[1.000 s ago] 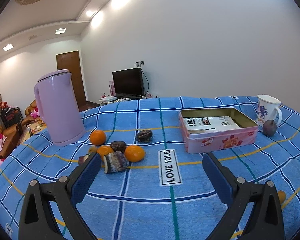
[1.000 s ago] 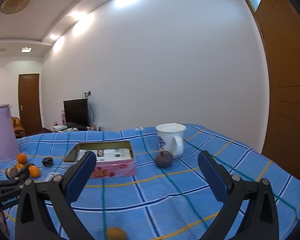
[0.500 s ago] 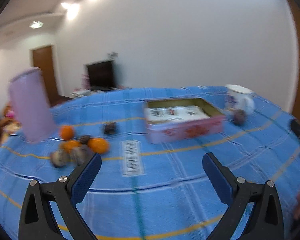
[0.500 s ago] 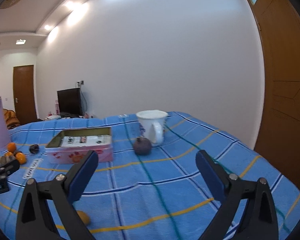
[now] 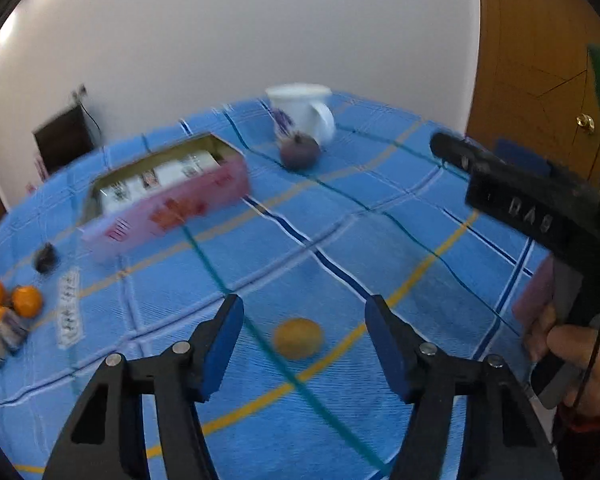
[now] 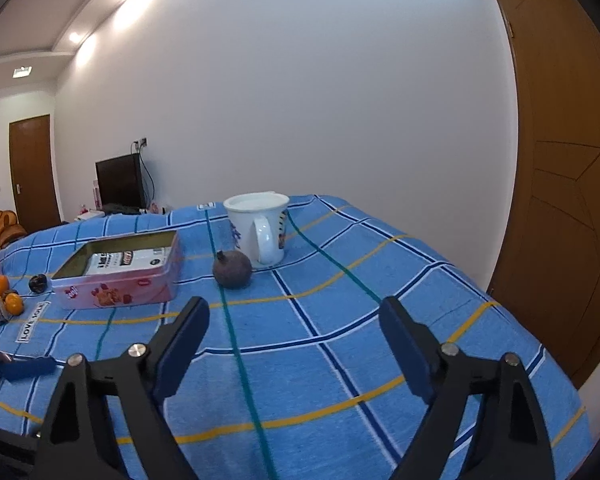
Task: Organize fruits
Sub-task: 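Grasp the kiwi with the left tool while the right tool grasps the purple fruit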
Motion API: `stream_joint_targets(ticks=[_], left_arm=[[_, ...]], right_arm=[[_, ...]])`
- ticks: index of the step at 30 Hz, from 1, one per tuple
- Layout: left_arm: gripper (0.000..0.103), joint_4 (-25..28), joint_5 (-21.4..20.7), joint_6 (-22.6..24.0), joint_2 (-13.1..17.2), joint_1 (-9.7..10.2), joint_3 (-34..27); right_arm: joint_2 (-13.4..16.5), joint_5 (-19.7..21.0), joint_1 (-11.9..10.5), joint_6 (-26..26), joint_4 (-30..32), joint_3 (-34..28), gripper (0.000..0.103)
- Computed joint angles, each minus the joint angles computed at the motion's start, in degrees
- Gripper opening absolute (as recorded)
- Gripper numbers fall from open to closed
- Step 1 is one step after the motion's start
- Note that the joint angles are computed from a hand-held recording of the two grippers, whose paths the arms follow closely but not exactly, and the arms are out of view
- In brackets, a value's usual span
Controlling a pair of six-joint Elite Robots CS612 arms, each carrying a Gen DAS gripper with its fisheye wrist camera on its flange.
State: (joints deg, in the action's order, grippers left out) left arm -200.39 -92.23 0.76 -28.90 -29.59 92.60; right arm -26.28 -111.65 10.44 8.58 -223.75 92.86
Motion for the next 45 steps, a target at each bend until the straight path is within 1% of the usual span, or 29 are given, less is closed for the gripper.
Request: stream_joint_targets(ticks=[1,2,3,5,7,8,9,12,14,16,17,19,21,24,26,28,30,32,33,34,36,37,38,40,43,45], left_arm=[[0.063,1.3,-0.1,-0.4,0.0,-0.03,-0.3],[0.055,2.7,0.2,-0.6,0.1,-0.1,-0.7],[0.044,4.5,0.4,-0.4,0.2,-0.2,-1.3],[0.043,7.0,1.3,-0.4,0.2,-0.37,-1.9],[0.035,8.6,0.9,-0.7,0.2,-0.23,-2.3],[0.032,8.5,0.8,-0.9,0.3,-0.16,-2.3],[0.032,8.1,0.5,-0.8,0.3,-0.06,-2.2],[0.031,8.1,-0.4,-0.9,0.4,0.11,-2.4],[0.031,8.6,-2.5,-1.0,0.5,0.7,-2.9],[0.031,8.5,-5.8,-2.4,0.6,1.73,-3.5],[0.031,8.0,-6.6,-3.0,0.6,2.12,-3.5],[0.031,5.2,-8.0,-3.8,0.4,3.01,-3.3],[0.031,1.6,-8.7,-3.9,0.2,3.71,-2.9],[0.031,-2.8,-9.2,-4.3,-0.2,4.51,-2.2],[0.031,-4.6,-9.1,-4.5,-0.4,4.87,-2.0],[0.031,-6.0,-9.3,-4.6,-0.3,5.18,-2.1],[0.031,-5.6,-8.6,-4.5,-0.5,5.33,-2.3],[0.031,-4.5,-8.1,-4.6,-0.5,5.51,-2.7],[0.031,-3.9,-8.0,-4.9,-0.4,5.62,-2.9],[0.031,-3.4,-8.0,-5.2,-0.2,5.76,-3.3],[0.031,-3.0,-7.6,-5.7,-0.2,5.99,-3.4],[0.031,-3.0,-7.1,-5.8,-0.2,6.04,-3.4],[0.031,-2.9,-6.7,-5.9,-0.2,6.08,-3.5],[0.031,-2.2,-6.0,-6.3,-0.3,6.17,-3.5],[0.031,-1.9,-5.3,-6.7,-0.3,6.41,-3.8],[0.031,-1.9,-4.4,-6.6,-0.2,6.42,-4.1]], right_arm=[[-0.1,0.6,-0.2,0.1,0.4,0.1,0.089],[-0.3,1.5,-0.4,0.4,0.9,0.2,0.089],[-0.5,2.9,-0.8,0.8,1.6,0.2,0.089],[-1.1,5.6,-1.4,1.6,3.9,0.0,0.089],[-1.5,7.6,-1.9,1.3,6.8,-0.8,0.089],[-1.6,8.5,-2.1,1.0,8.2,-1.4,0.089],[-1.7,9.7,-2.3,0.8,10.0,-2.1,0.089],[-1.7,15.6,-3.3,1.3,16.5,-5.1,0.089],[-1.3,19.0,-3.9,2.7,22.7,-7.9,0.089],[-0.4,21.9,-4.4,4.7,29.0,-11.2,0.089],[0.1,23.3,-4.7,5.6,31.6,-12.6,0.089],[1.2,22.9,-4.6,7.4,35.6,-15.6,0.088],[2.4,21.7,-4.5,8.4,38.1,-18.2,0.086],[3.8,21.3,-4.5,9.7,42.2,-21.7,0.086],[4.8,20.9,-4.4,10.8,44.6,-23.8,0.086],[5.4,20.2,-4.3,11.3,46.3,-25.2,0.083],[6.0,20.0,-4.2,11.3,47.9,-26.6,0.079],[6.4,19.5,-4.1,10.9,48.7,-27.6,0.079],[6.5,19.5,-4.1,10.5,49.0,-27.9,0.075],[6.5,19.7,-4.1,10.0,48.9,-28.0,0.066],[6.6,21.9,-4.3,9.3,47.3,-27.7,0.054],[6.7,22.0,-4.2,8.8,47.1,-27.6,0.054],[6.6,21.2,-4.0,8.2,47.1,-27.5,0.054],[6.4,20.8,-3.8,7.7,46.7,-27.1,0.054],[5.7,22.3,-4.2,9.4,44.3,-25.1,0.054],[4.9,22.5,-4.5,9.9,42.2,-23.0,0.054]])
